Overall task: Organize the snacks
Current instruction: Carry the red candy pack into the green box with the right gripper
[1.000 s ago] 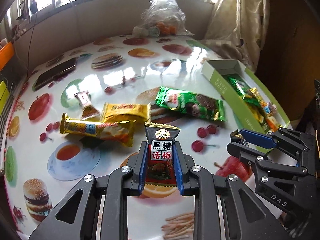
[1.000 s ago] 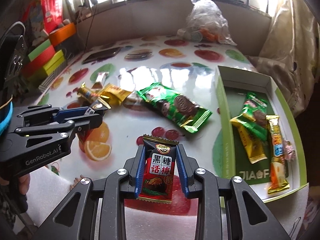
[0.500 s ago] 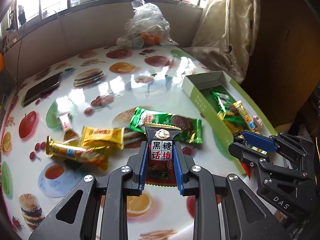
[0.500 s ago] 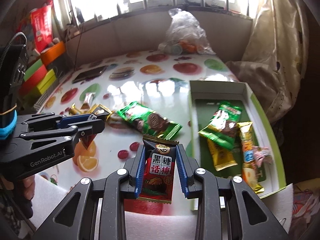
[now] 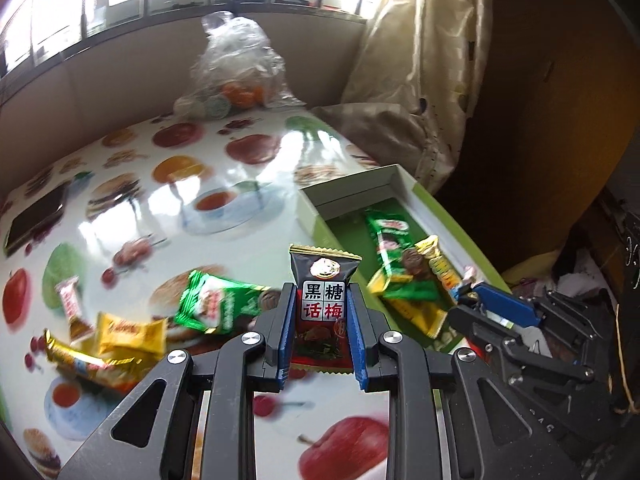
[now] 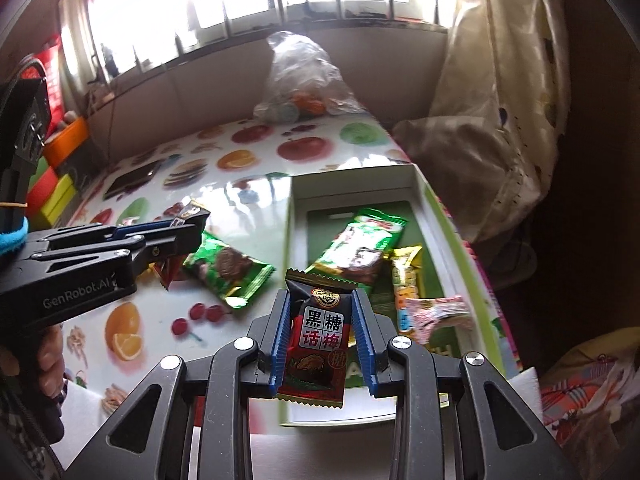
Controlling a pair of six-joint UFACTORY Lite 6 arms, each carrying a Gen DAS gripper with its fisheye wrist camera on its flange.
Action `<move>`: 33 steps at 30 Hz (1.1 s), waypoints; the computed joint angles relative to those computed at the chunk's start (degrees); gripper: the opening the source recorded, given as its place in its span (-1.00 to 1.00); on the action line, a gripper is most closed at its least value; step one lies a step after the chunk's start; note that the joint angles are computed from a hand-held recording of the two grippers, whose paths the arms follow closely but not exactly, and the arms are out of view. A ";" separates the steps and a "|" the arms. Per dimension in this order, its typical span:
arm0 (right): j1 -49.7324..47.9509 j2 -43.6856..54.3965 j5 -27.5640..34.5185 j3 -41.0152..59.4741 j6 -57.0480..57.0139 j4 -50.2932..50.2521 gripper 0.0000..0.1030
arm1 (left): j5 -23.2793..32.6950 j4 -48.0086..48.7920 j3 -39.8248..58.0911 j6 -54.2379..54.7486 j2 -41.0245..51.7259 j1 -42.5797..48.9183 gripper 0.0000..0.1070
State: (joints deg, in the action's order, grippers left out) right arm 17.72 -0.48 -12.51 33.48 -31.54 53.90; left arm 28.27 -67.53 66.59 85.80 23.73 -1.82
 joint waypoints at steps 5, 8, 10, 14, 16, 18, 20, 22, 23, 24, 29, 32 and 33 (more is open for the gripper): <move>-3.81 0.85 0.81 -0.25 4.98 -5.93 -0.44 | -0.15 1.67 4.26 -4.03 3.67 -3.57 -0.53; -5.78 1.52 1.01 -0.43 9.98 -11.41 -0.44 | -0.39 3.19 7.01 -6.66 6.23 -5.20 -0.53; -6.70 2.07 1.07 -0.47 12.81 -14.68 -0.44 | -0.74 4.16 8.33 -8.01 7.67 -6.20 -0.53; -7.92 3.87 0.79 -0.19 17.34 -19.79 -0.44 | -1.05 5.59 10.84 -10.37 10.31 -7.64 -0.53; -8.56 4.87 0.67 0.06 20.51 -23.09 -0.44 | -1.21 5.95 11.66 -11.10 11.32 -8.16 -0.53; -9.18 5.89 0.58 0.41 24.14 -27.34 -0.44 | -1.44 6.72 12.75 -12.13 12.49 -8.83 -0.53; -9.22 6.66 0.27 0.62 24.43 -28.16 -0.44 | -1.60 7.08 13.35 -12.79 13.28 -9.32 -0.53; -9.01 7.32 -0.17 0.90 23.25 -27.27 -0.44 | -1.67 7.69 14.07 -13.67 14.20 -9.74 -0.53; -8.93 7.60 -0.29 1.03 23.36 -27.32 -0.44 | -1.78 7.91 14.34 -13.99 14.57 -9.90 -0.53; -8.87 7.93 -0.42 1.17 23.31 -27.32 -0.44 | -1.91 8.00 14.59 -14.12 14.92 -10.09 -0.53; -7.87 9.73 -1.28 1.74 20.96 -24.94 -0.43 | -1.98 7.40 15.48 -13.98 15.78 -10.42 -0.53; -7.53 10.53 -1.98 1.86 20.77 -24.65 -0.43 | -2.37 7.83 15.84 -14.44 16.11 -10.83 -0.53; -7.50 10.62 -2.18 1.83 21.03 -24.86 -0.43 | -2.46 7.76 15.90 -14.45 16.22 -10.92 -0.53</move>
State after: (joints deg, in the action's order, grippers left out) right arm 10.22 10.14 -14.69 35.31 -10.51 29.05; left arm 25.81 -59.77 82.50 71.36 39.95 -12.74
